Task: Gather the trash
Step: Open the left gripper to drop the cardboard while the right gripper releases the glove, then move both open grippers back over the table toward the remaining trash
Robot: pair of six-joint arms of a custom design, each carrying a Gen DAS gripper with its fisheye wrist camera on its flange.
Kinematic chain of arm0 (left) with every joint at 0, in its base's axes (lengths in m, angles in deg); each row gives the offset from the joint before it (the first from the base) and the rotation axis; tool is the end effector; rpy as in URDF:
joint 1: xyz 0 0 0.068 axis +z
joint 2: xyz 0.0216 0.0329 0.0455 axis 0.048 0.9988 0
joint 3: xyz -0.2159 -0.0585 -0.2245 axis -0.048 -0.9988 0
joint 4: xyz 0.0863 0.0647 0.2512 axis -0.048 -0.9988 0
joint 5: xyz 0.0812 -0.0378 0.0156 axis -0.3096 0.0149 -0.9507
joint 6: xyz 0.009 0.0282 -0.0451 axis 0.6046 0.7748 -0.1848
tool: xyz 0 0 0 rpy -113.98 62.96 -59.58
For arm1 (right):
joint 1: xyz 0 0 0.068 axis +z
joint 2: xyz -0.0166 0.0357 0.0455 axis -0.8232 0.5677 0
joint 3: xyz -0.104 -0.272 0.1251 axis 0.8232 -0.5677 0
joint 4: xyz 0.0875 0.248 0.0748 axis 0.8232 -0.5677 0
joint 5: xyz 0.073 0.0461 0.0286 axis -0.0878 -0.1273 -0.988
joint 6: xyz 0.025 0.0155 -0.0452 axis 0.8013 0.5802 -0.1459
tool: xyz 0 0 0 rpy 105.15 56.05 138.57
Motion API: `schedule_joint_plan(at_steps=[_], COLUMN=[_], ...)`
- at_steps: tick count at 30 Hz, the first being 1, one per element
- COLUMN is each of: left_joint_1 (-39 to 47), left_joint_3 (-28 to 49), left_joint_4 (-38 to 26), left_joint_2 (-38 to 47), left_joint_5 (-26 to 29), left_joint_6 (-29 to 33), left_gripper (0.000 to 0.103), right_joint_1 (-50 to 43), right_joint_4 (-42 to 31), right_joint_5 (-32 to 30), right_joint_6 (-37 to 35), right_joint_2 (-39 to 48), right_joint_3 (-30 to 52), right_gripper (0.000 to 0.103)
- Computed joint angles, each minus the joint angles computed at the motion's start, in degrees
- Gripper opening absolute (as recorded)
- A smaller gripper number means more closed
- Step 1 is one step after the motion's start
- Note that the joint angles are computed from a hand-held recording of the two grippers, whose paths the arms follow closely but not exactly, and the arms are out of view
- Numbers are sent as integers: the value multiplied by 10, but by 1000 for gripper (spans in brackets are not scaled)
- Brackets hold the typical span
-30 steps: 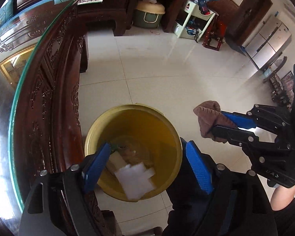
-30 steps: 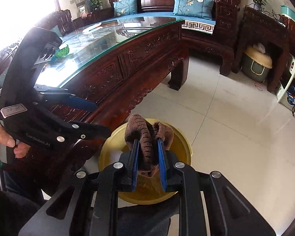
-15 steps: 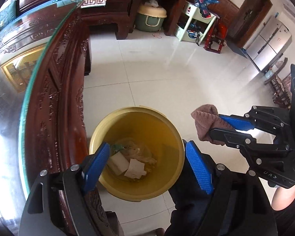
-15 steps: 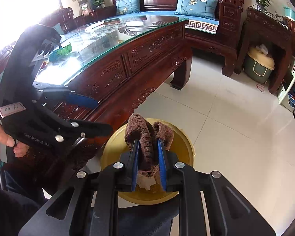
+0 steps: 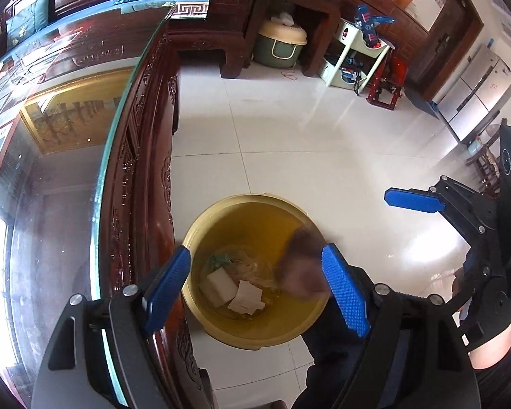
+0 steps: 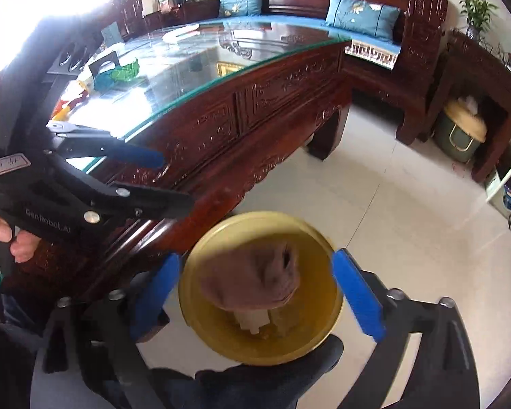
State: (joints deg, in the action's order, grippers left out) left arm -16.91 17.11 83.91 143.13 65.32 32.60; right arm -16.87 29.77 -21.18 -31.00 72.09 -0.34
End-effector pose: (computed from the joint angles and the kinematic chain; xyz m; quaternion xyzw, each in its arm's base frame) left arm 0.2462 -0.0958 0.1115 0.1319 0.9524 -0.1567 0.2259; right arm 0.2090 0.1679 0.1160 -0.2778 0.9023 0.1365 0.2999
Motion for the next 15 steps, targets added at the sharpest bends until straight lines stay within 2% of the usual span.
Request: schedule_joint_plan(at_steps=[4, 10, 12, 15], left_joint_1=[19, 42, 52, 70], left_joint_3=[-6, -25, -32, -50], left_joint_4=[3, -5, -10, -23], left_joint_2=[-9, -50, -67, -106], left_joint_5=[14, 30, 37, 47], left_joint_6=[8, 18, 21, 24], left_gripper=[79, 79, 79, 84], right_joint_1=[10, 38, 69, 134], right_joint_4=[-9, -47, -45, -50], right_joint_5=[19, 63, 128, 266], right_joint_6=[11, 43, 62, 78], right_joint_2=[7, 10, 7, 12], right_joint_3=[14, 34, 33, 38], right_gripper=[94, 94, 94, 94])
